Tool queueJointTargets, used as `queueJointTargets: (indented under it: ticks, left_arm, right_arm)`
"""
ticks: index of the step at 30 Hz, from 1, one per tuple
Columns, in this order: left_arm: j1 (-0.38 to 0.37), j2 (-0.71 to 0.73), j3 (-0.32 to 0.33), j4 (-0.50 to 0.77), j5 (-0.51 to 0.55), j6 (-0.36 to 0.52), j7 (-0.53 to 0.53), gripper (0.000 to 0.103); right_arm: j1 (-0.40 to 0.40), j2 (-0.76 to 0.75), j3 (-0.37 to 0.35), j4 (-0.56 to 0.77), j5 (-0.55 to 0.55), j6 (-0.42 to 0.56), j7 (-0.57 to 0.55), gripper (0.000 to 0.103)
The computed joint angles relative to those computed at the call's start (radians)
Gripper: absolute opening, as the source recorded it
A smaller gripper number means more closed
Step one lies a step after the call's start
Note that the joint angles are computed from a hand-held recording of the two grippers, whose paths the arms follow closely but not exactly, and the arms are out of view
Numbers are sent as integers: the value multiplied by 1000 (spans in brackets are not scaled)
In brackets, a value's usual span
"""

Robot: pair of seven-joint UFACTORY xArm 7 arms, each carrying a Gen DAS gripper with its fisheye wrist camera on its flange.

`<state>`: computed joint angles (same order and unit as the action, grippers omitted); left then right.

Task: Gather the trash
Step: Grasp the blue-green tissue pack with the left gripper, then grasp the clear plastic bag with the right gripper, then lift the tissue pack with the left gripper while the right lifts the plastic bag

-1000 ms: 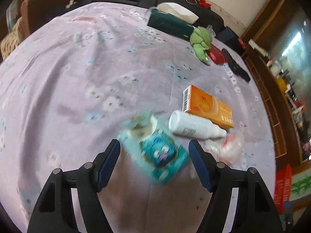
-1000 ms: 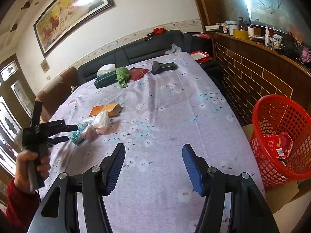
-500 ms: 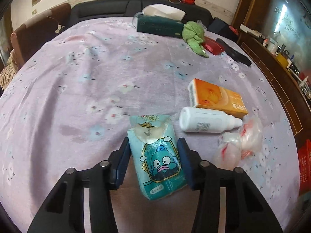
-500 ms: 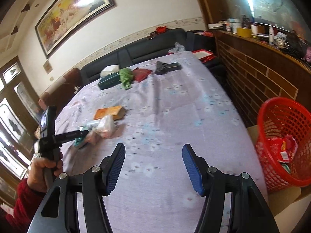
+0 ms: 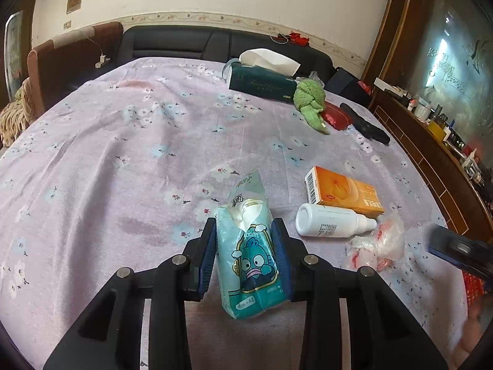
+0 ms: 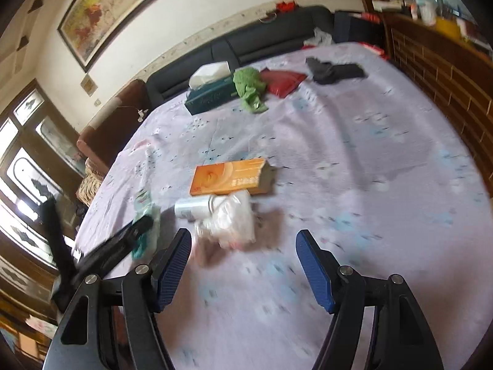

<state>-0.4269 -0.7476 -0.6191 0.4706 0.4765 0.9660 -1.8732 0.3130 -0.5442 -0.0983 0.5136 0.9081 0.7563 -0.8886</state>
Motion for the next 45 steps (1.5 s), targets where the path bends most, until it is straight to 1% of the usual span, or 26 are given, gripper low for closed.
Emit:
queueJointTargets:
  ticks: [1, 3, 5, 7, 8, 9, 11, 12, 14, 17, 19, 21, 24, 30, 34, 45]
  left_arm:
    - [2, 4, -4, 5, 5, 1, 1, 33]
    - [8, 20, -15, 22, 19, 8, 7, 33]
    - [7, 28, -17, 28, 28, 9, 9, 33]
    - [7, 32, -16, 32, 33, 11, 9, 34]
    - [6, 33, -16, 33, 35, 13, 8, 34]
    - [6, 32, -16, 34, 37, 14, 6, 34]
    - [5, 33, -15, 34, 40, 16, 4, 34]
    - [6, 35, -15, 36, 42, 18, 2, 34]
    - [8, 40, -15, 39, 47, 18, 0, 34]
    - [20, 69, -39, 73, 66, 65, 1, 34]
    - [21, 83, -48, 90, 85, 82, -2, 34]
    - [22, 109, -53, 110, 100, 105, 2, 34]
    - [10, 136, -51, 128, 119, 125, 5, 34]
    - [-18, 172, -43, 153, 151, 170, -3, 34]
    - [-36, 193, -37, 167, 169, 195, -10, 34]
    - [-77, 224, -10, 182, 198, 228, -24, 34]
  right_arm:
    - [10, 27, 14, 10, 13, -18, 9, 72]
    - [28, 81, 39, 24, 33, -49, 22, 64]
    - [45, 118, 50, 30, 58, -52, 15, 61]
    - [54, 130, 71, 24, 71, -77, -2, 53]
    - [65, 121, 74, 10, 102, -104, -33, 45]
    - [69, 113, 72, 3, 114, -111, -56, 39]
    - [86, 86, 57, -15, 163, -125, -134, 32]
    - [99, 66, 46, -31, 215, -151, -195, 30]
    - [109, 41, 36, -49, 281, -184, -278, 28]
    - [97, 22, 11, -50, 344, -179, -364, 28]
    - [85, 2, 20, -56, 390, -214, -420, 28]
    - [76, -8, 22, -57, 416, -221, -451, 28]
    - [65, -11, 37, -59, 408, -205, -450, 28]
    - [85, -49, 72, -93, 438, -267, -496, 28]
    - [92, -53, 70, -99, 437, -277, -498, 28]
    - [113, -65, 69, -110, 450, -319, -514, 29]
